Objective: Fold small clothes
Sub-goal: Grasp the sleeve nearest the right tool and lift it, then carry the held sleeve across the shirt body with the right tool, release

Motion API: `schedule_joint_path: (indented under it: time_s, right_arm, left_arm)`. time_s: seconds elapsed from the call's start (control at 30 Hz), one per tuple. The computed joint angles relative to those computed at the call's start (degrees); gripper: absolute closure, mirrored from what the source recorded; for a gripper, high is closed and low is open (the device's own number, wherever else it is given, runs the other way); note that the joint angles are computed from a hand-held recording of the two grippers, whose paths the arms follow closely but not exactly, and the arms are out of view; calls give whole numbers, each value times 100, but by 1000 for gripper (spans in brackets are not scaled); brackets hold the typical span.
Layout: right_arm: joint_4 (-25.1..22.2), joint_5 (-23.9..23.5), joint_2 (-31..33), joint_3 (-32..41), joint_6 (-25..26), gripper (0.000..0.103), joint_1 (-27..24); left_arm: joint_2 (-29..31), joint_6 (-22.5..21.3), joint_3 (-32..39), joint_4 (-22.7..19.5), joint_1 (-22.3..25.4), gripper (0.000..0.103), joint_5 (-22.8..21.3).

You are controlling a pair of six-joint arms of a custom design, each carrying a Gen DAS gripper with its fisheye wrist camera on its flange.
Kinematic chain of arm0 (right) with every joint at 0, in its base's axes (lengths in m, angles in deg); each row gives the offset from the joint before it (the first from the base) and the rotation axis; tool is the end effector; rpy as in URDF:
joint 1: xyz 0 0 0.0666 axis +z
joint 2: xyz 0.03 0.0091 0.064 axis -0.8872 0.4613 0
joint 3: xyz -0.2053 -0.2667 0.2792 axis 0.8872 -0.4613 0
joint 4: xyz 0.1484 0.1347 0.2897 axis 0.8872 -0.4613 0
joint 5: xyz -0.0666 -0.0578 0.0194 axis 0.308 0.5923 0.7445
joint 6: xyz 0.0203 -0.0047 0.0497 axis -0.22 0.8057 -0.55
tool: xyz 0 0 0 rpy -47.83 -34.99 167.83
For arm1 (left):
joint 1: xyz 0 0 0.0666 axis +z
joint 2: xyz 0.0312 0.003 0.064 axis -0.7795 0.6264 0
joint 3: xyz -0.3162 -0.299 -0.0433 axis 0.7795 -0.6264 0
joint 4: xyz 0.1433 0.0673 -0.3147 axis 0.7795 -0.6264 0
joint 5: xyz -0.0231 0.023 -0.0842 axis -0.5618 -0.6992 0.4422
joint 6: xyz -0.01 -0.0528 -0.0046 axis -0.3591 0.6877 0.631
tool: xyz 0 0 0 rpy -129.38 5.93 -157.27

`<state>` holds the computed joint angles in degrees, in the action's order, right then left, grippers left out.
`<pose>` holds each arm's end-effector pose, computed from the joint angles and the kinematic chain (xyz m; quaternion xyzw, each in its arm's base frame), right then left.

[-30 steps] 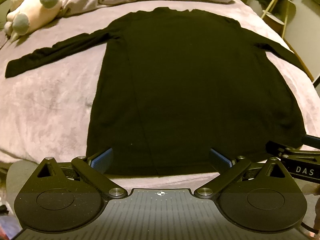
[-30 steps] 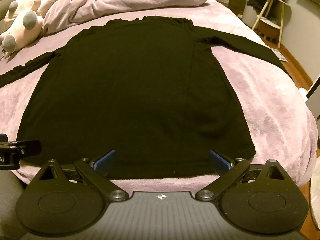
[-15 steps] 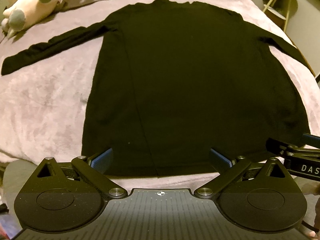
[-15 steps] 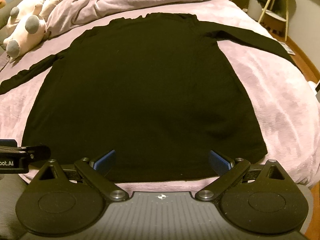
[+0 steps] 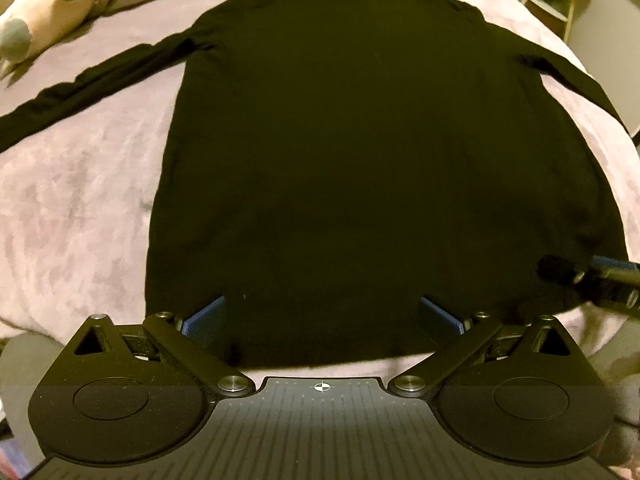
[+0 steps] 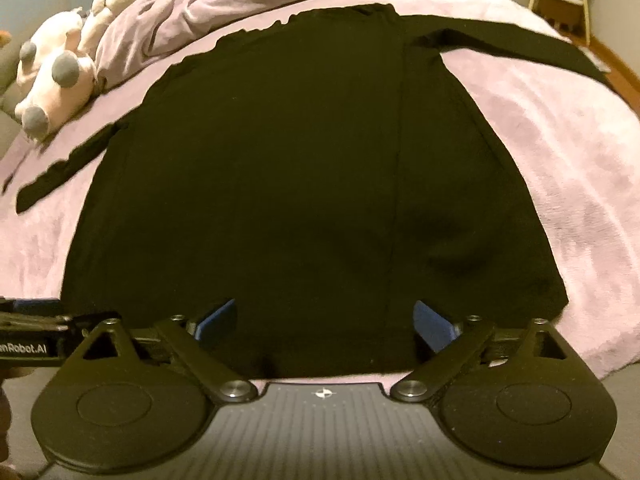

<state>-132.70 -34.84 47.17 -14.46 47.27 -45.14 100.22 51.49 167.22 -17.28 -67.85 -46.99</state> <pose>0.3879 0.1213 0.4445 0.0737 0.9540 0.1105 0.2688 0.4261 -0.1266 0.4699 0.0614 0.9771 -0.0311 0.2015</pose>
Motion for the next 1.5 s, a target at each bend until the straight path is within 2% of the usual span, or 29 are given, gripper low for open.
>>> schedule_joint_path:
  time_s: [0.13,0.23,0.33,0.43,0.5,0.53,0.57,0.63,0.7,0.77,0.87,0.93,1.03,1.13,1.17,1.2,1.3,1.37,1.43,1.5]
  right_arm:
    - [455,-332,-14,-67,-127,28,-662]
    - [1030,-442,34,-111,-469,37,-1402]
    - [1756,-710,211,-146,-1010,44,-2226]
    - [2412,-701,575,-78,-1605,51,-2911]
    - [2615,-585,870,45,-2003,54,-3243]
    - [2656,-519,1028,119,-2274,61,-3395]
    - [2806,-620,1179,152,-2593,63,-3540]
    - [3220,-838,1360,100,-3301,64,-3766]
    - [3525,-818,1520,118,-3728,65,-3863]
    - [3645,-640,1695,205,-3851,66,-3879]
    - [3761,-512,1962,333,-4171,74,-3944]
    - [3837,-531,2082,376,-4496,84,-3999]
    - [3990,-553,2170,369,-4598,95,-4055]
    - [3920,-552,2217,419,-4402,100,-4107]
    - [3739,-437,2223,533,-4236,100,-4094]
    - [3401,-146,2211,734,-3850,100,-4026]
    - [2811,1002,2185,1333,-2228,100,-3621]
    - [3085,1587,2145,1524,-936,100,-3220]
    - [3685,1615,2016,1485,482,100,-2749]
    - [4333,1100,1828,1254,1892,100,-2219]
  left_arm:
    - [162,-28,158,295,31,0,-95]
    - [358,-1,298,604,39,0,-256]
    - [623,240,478,820,83,0,-376]
    - [878,506,671,880,83,0,-649]
    - [1001,563,768,866,81,0,-724]
    - [1066,567,836,804,89,0,-726]
    - [1111,580,867,768,91,0,-724]
    - [1146,584,847,731,94,0,-720]
    - [1220,583,884,640,86,0,-760]
    - [1237,554,873,658,80,0,-797]
    - [1236,457,856,722,45,0,-863]
    - [1264,410,888,727,44,0,-865]
    - [1323,422,973,670,61,0,-843]
    - [1322,375,1011,641,87,0,-783]
    - [1302,354,1002,655,101,0,-772]
    - [1285,342,996,671,117,0,-772]
    - [1227,390,974,749,190,0,-698]
    - [1178,466,960,853,256,0,-575]
    - [1138,503,972,949,303,0,-517]
    - [1106,493,994,1061,352,0,-456]
